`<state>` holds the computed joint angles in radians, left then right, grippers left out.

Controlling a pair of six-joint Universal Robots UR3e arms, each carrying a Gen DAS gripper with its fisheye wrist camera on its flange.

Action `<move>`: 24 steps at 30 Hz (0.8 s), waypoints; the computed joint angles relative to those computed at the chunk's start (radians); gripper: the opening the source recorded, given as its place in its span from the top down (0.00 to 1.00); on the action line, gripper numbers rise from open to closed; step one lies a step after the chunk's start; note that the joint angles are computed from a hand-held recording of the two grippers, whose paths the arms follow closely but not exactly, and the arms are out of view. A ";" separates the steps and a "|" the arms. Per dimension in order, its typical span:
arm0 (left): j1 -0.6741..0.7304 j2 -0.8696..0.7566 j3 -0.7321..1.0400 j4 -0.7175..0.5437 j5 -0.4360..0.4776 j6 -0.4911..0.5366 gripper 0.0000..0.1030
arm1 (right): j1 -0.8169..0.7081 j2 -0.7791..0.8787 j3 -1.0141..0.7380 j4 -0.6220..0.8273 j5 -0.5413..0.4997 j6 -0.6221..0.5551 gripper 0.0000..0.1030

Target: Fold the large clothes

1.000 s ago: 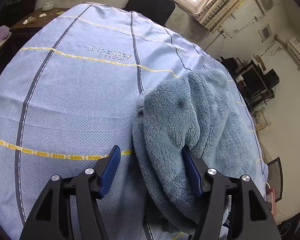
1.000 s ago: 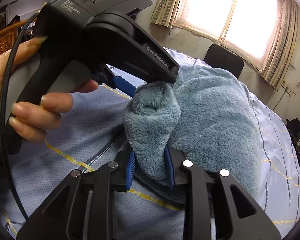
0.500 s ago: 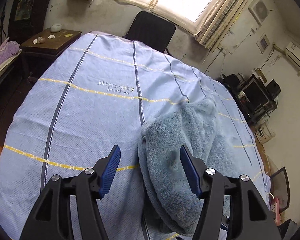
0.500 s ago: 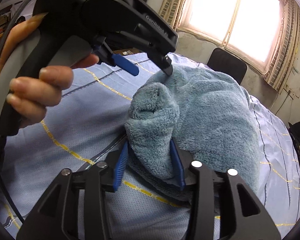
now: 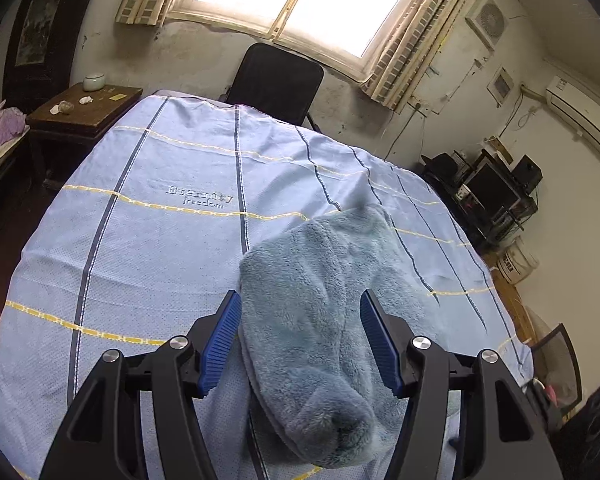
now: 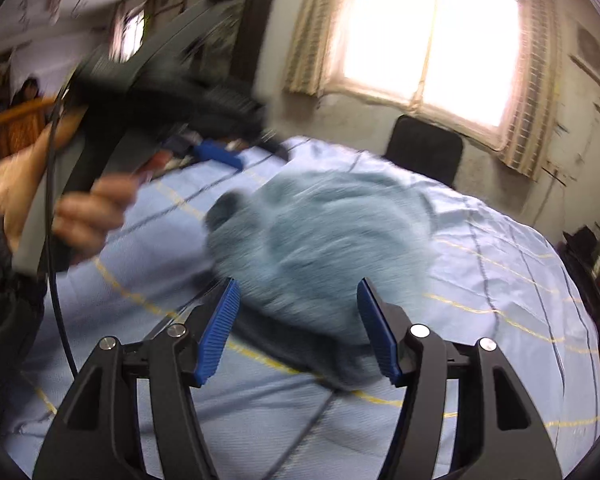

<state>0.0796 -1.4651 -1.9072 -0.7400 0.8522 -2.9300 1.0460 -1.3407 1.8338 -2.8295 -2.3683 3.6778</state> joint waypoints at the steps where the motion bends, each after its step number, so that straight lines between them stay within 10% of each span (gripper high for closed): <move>1: -0.005 -0.003 -0.002 0.011 0.003 -0.005 0.40 | -0.022 -0.027 0.027 -0.024 0.003 0.000 0.42; 12: -0.054 -0.053 0.015 0.050 0.058 -0.027 0.40 | -0.206 -0.113 0.143 -0.248 0.057 -0.062 0.46; 15: -0.056 -0.065 0.022 0.045 0.055 -0.026 0.40 | -0.208 -0.082 0.165 -0.339 0.046 -0.063 0.31; 19: -0.075 -0.074 0.025 0.062 0.080 -0.033 0.40 | -0.320 -0.125 0.205 -0.308 0.268 -0.045 0.31; 24: -0.122 -0.121 0.051 0.076 0.164 -0.045 0.40 | -0.396 -0.128 0.185 -0.259 0.367 -0.036 0.63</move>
<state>-0.0420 -1.5861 -1.8562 -0.6643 1.0166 -2.9750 0.6501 -1.4683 2.0188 -3.0880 -2.0016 3.6420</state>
